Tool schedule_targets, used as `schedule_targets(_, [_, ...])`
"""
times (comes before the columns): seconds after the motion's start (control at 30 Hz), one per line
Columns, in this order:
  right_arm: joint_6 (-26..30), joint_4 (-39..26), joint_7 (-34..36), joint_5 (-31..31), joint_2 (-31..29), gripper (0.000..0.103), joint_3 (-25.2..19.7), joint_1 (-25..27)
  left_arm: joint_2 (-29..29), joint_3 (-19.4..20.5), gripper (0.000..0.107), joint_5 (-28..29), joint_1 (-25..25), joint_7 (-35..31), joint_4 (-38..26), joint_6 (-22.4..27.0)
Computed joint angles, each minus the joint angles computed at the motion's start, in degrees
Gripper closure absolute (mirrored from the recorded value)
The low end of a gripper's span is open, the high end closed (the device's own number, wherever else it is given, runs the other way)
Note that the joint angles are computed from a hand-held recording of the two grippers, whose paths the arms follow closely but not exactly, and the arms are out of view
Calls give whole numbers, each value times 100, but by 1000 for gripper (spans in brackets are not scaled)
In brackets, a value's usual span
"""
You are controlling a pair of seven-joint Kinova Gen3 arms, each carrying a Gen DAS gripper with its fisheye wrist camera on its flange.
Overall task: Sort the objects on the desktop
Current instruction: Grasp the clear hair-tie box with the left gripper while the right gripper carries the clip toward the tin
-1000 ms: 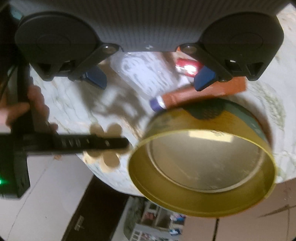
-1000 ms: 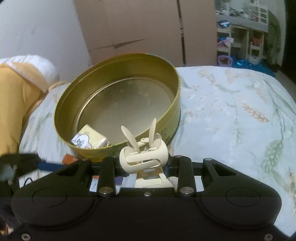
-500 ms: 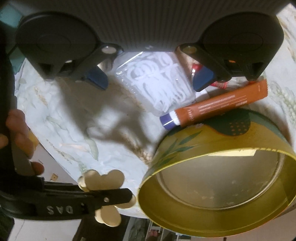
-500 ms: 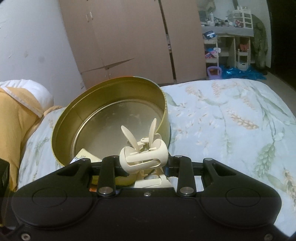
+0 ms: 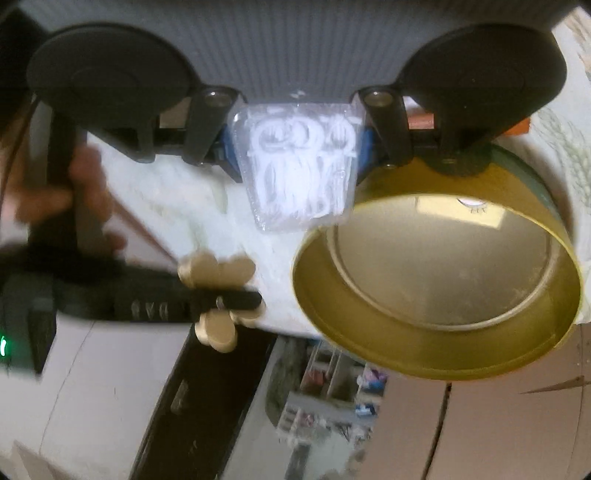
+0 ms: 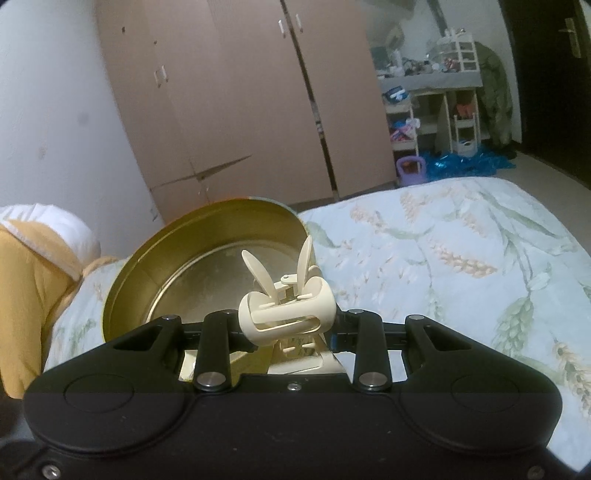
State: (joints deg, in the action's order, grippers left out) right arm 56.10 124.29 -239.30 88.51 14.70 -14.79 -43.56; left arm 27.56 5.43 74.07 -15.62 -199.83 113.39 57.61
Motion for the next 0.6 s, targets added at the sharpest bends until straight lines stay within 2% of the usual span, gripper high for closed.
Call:
schedule_targets(0.17, [469,-106,-144,-37,181,73,-6,-213,15,-1,45,193,-107,-403,86,159])
schedule_targets(0.4, [1188,-93,-621,-163,275,73,-8,-524,361,33,45,-16,-281,-122,-228,946])
schedule_targets(0.6, [1479,-204,-639,-309,409,73,-6,-656,411,48,45,-311,-98,124,-368,744])
